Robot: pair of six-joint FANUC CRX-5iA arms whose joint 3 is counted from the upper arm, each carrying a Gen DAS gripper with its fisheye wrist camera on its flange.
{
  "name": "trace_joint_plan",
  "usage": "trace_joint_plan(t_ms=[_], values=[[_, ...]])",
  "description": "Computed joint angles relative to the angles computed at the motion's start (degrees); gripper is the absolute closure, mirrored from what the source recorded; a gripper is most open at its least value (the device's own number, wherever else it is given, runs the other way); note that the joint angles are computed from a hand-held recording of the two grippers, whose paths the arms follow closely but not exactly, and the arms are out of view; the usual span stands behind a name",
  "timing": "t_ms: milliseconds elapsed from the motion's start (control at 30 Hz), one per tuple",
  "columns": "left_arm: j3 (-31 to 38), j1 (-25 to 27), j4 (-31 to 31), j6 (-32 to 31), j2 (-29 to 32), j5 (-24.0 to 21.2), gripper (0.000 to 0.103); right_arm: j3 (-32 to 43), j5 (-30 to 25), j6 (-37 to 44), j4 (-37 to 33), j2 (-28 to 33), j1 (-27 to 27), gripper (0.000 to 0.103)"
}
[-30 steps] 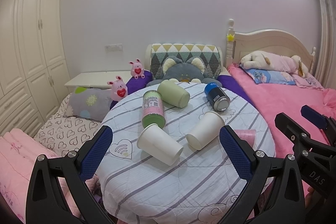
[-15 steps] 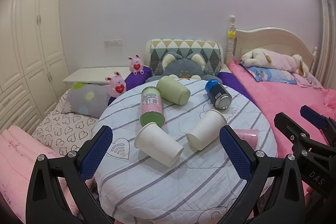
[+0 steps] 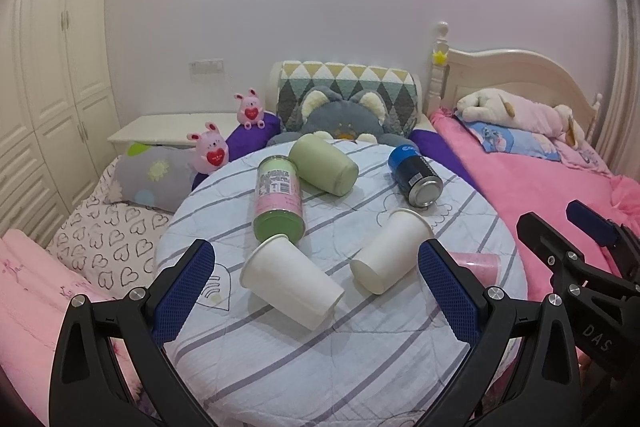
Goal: Flip cup upright
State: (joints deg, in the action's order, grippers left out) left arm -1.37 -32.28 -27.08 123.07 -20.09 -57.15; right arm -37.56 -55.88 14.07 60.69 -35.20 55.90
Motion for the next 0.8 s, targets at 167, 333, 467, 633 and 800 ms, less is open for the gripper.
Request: trace_joint_plan(t_ms=[167, 333, 467, 633, 800], values=[[0.0, 3.1, 3.0, -2.2, 1.1, 1.1, 0.000, 2.3, 2.0, 3.5, -1.9, 2.6, -2.7, 0.019], [0.1, 8.7, 9.2, -6.4, 2.6, 3.8, 0.000, 7.6, 7.0, 12.8, -7.1, 7.5, -7.4, 0.019], [0.2, 14.4, 16.0, -10.9, 4.6, 5.9, 0.000, 13.9, 9.9, 23.1, -13.8, 13.0, -10.8, 0.019], [3.3, 17.8, 18.3, -11.5, 8.8, 4.9, 0.000, 24.8, 9.9, 38.9, -27.2, 21.3, -14.5, 0.019], [6.2, 19.8, 18.0, -9.9, 12.5, 3.4, 0.000, 37.8, 4.3, 54.5, -40.0, 31.3, -18.2, 0.019]])
